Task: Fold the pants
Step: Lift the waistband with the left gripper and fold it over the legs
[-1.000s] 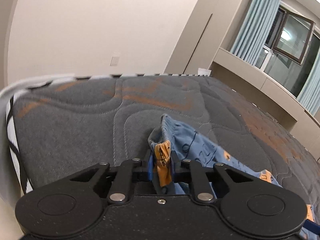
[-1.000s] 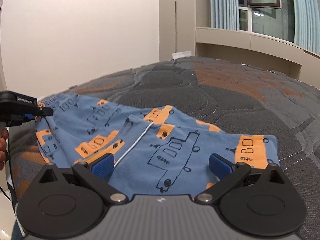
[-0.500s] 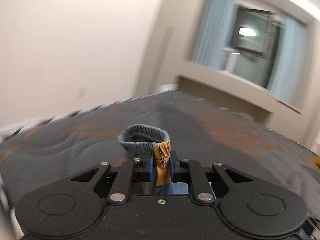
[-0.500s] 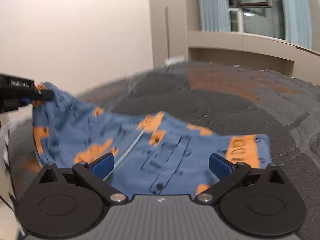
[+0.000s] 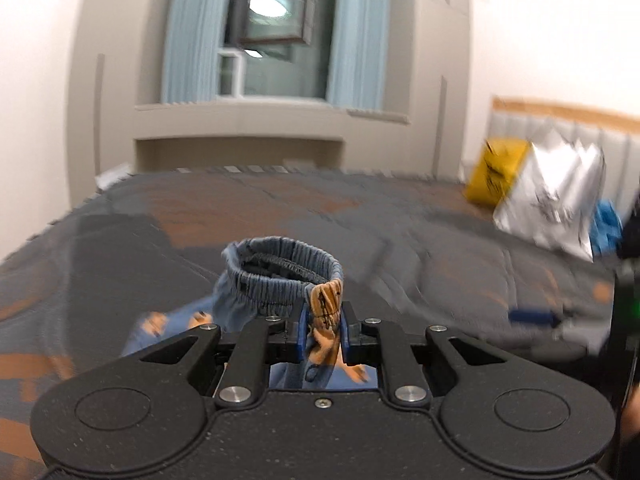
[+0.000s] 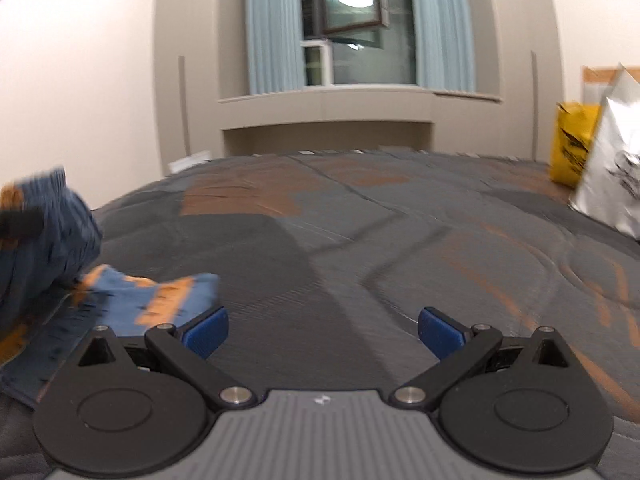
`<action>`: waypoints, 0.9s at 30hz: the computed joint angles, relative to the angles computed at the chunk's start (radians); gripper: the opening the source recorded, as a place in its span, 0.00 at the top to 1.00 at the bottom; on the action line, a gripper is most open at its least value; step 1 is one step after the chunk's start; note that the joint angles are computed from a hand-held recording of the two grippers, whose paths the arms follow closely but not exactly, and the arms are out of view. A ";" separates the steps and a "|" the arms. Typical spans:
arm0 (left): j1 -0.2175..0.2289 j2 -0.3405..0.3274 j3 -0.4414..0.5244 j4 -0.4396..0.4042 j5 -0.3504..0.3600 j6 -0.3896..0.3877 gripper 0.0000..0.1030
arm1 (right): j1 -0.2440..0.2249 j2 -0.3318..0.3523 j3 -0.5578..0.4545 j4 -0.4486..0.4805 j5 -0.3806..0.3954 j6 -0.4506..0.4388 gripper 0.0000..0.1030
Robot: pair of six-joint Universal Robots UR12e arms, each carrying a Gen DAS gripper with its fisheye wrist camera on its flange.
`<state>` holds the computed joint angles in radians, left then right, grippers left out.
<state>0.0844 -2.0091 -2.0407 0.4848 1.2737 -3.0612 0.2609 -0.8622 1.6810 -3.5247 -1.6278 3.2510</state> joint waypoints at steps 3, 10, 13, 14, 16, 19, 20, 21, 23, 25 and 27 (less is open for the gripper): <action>-0.024 -0.023 0.018 -0.076 0.012 0.041 0.82 | -0.017 -0.003 0.013 0.009 0.011 0.038 0.00; -0.046 -0.063 0.037 -0.115 0.034 0.079 0.71 | -0.046 -0.010 0.034 0.019 0.072 0.117 0.00; -0.033 -0.057 0.019 -0.078 0.009 0.072 0.41 | -0.050 -0.012 0.034 0.044 0.088 0.117 0.00; -0.031 -0.052 0.007 -0.055 0.018 0.069 0.33 | -0.051 -0.013 0.032 0.055 0.091 0.117 0.00; -0.028 -0.043 -0.014 -0.018 0.046 0.075 0.28 | -0.050 -0.009 0.022 0.069 0.092 0.115 0.00; -0.014 -0.030 -0.050 0.028 0.061 0.081 0.19 | -0.056 -0.008 0.020 0.053 0.142 0.116 0.00; -0.011 -0.031 -0.058 0.043 0.067 0.086 0.19 | -0.063 -0.007 0.018 0.043 0.183 0.127 0.00; -0.009 -0.029 -0.064 0.048 0.069 0.093 0.19 | -0.070 -0.005 0.011 0.038 0.234 0.146 0.00; -0.008 -0.027 -0.071 0.044 0.081 0.099 0.22 | -0.082 0.002 -0.016 0.037 0.357 0.181 0.00; -0.008 -0.028 -0.076 0.048 0.068 0.099 0.26 | -0.091 0.019 -0.060 0.047 0.491 0.167 0.00; -0.010 -0.029 -0.082 0.055 0.065 0.105 0.37 | -0.089 0.036 -0.108 0.093 0.589 0.123 0.01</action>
